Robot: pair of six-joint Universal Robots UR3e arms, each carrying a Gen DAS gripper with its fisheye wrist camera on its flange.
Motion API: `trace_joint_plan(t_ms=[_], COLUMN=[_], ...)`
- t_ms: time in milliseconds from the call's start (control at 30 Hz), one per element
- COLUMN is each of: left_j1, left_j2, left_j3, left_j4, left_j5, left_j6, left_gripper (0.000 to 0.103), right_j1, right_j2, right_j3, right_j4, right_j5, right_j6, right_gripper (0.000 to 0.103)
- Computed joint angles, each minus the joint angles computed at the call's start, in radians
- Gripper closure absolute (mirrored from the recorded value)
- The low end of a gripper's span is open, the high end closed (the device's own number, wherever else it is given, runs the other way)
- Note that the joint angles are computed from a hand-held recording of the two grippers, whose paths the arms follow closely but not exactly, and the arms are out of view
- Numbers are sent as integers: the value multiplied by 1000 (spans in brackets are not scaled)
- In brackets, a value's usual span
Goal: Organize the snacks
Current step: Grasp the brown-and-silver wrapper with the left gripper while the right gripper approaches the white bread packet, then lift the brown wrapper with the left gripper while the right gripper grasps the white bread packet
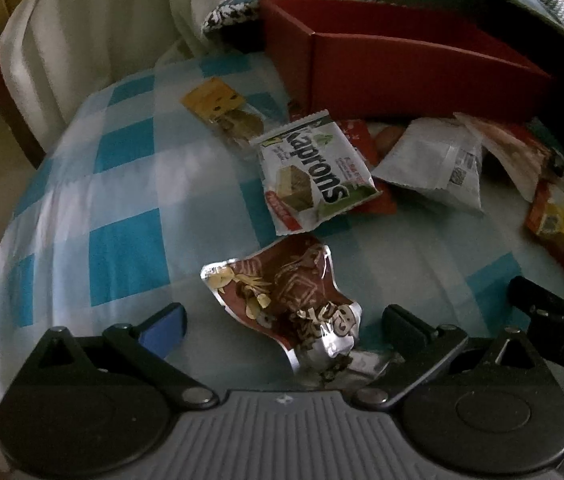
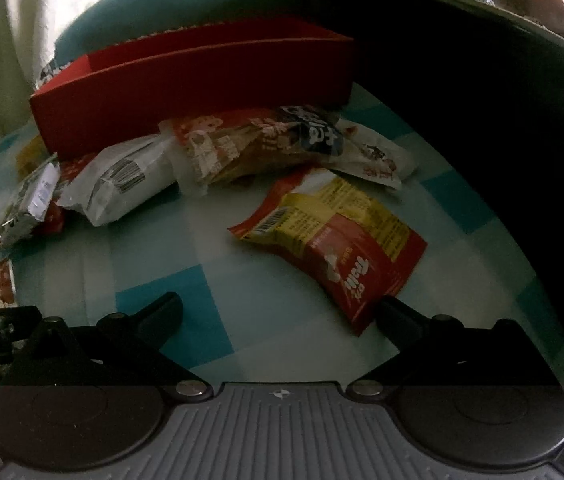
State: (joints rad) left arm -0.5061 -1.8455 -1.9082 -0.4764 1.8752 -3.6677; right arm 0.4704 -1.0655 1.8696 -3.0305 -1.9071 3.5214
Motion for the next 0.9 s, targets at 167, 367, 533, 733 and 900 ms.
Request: trace_joint_plan(t_ms=[167, 367, 533, 733, 900], left_j1=[-4, -8, -20, 28, 35], left_j2=[13, 14, 19, 95, 114], left_j3=[-88, -23, -14, -71, -89], left_j4=[125, 14, 11, 40, 48], left_j5=[10, 6, -7, -92, -113], left_j6=[44, 7, 35, 21, 38], left_gripper=[3, 3, 24, 64, 66], right_j1=[-12, -38, -50, -62, -72], right_j2=[-6, -30, -14, -81, -29], right_j3=[-10, -10, 54, -7, -212], right_j4=[25, 63, -72, -35, 141], right_j5=[19, 61, 71, 134, 259], right_j6=[-29, -73, -104, -77, -24], right_gripper=[0, 0, 0, 2, 6])
